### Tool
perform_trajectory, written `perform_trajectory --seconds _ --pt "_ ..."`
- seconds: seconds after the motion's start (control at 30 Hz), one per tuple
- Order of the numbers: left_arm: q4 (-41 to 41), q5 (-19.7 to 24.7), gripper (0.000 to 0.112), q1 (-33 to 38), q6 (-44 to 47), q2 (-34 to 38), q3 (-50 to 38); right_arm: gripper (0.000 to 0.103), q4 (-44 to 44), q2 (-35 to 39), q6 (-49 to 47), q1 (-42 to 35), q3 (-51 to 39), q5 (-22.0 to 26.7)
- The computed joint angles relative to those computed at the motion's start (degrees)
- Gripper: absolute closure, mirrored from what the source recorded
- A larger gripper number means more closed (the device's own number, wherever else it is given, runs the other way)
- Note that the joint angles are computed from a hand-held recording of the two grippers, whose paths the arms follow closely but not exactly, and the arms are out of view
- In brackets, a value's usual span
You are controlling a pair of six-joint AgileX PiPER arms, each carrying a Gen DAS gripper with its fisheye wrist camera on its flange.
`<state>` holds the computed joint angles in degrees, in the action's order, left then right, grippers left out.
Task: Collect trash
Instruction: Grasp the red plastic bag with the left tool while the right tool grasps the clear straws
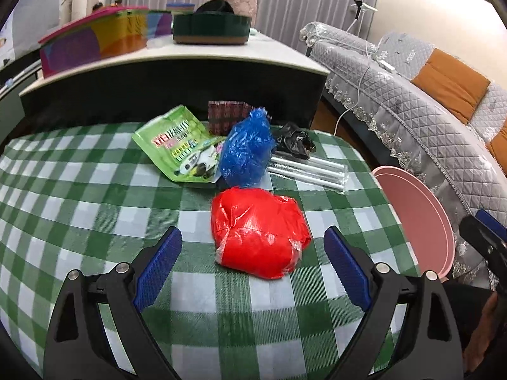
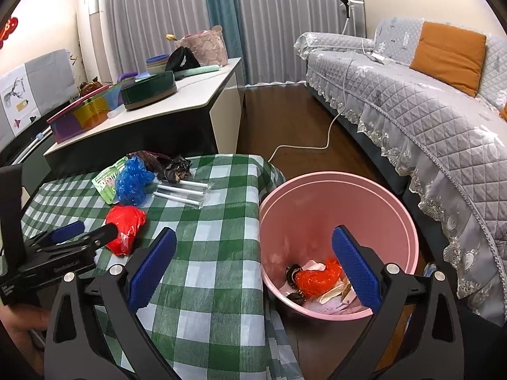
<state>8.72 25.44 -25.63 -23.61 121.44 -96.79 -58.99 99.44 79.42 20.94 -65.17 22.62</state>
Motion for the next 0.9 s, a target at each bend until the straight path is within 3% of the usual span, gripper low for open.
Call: perform_trajectory --seconds 0.17,0.33,0.47,0.57,0.8,0.9 --pt "-0.4 4.8 0.024 -0.2 -1.0 4.5 -6.3 0.006 1.4 2.0 -1.9 -0.5 -1.5 -0.7" --pt "-3.8 6.2 0.025 -0.2 2.9 6.1 -9.2 0.008 4.9 4.7 -5.1 -1.1 -4.1 -1.1" --pt "-4.3 9.3 0.038 -0.1 4.4 7.5 -11.8 0.018 10.2 7.2 -9.3 -1.7 -7.2 -1.5" --pt "-4.3 8.9 0.039 0.5 4.3 7.1 -11.2 0.026 15.2 9.5 -14.0 -1.9 -10.2 -1.8" --pt "-2.9 6.3 0.04 3.3 0.9 4.2 -5.9 0.034 27.3 15.7 -25.2 -2.1 -19.4 -0.6" --pt "-6.3 5.8 0.04 4.9 3.5 3.6 -4.8 0.036 31.8 19.4 -29.8 -2.2 -24.7 0.9"
